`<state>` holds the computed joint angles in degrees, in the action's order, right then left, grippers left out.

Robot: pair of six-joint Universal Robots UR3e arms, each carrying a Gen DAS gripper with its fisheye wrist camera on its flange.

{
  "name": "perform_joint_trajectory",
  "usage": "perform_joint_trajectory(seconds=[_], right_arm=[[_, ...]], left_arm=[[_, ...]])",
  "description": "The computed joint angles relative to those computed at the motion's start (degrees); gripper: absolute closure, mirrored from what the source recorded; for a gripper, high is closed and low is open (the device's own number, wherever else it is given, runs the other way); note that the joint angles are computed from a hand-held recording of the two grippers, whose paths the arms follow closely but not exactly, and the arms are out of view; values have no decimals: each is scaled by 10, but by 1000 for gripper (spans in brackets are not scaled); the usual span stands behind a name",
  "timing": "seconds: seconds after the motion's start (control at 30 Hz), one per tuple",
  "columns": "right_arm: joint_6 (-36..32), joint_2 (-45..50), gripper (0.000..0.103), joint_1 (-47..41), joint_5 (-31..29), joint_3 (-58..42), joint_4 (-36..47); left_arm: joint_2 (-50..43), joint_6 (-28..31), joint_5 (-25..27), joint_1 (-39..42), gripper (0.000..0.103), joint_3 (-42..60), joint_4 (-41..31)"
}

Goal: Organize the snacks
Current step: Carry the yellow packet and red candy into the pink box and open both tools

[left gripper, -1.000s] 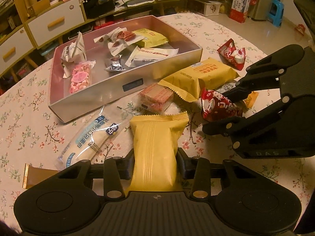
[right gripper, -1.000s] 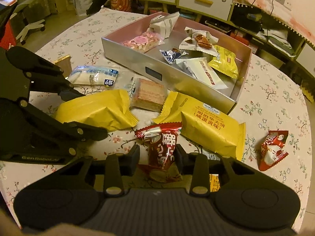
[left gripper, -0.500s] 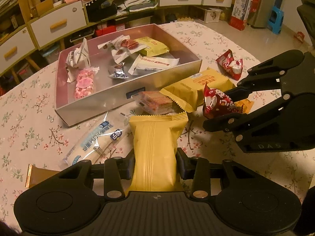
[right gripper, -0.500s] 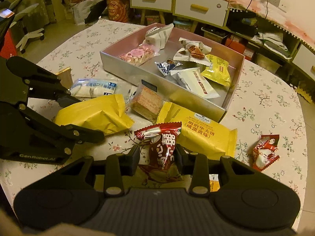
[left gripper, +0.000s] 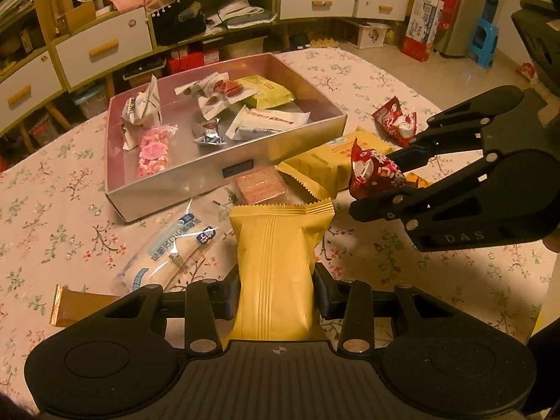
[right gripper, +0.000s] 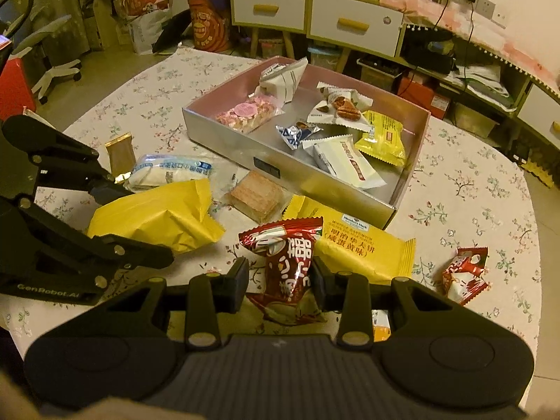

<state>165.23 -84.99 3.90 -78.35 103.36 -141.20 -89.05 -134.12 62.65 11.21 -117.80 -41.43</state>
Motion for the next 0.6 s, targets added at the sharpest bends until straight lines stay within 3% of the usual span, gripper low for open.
perform_joint_trajectory(seconds=[0.27,0.6], right_arm=[[14,-2,69,-3,4,-9,-15],[41,30,68,-10,1,-54,-22]], left_arm=[[26,-2,-15,11,65,-8,0],[-30,-71,15,-6,65,46,51]])
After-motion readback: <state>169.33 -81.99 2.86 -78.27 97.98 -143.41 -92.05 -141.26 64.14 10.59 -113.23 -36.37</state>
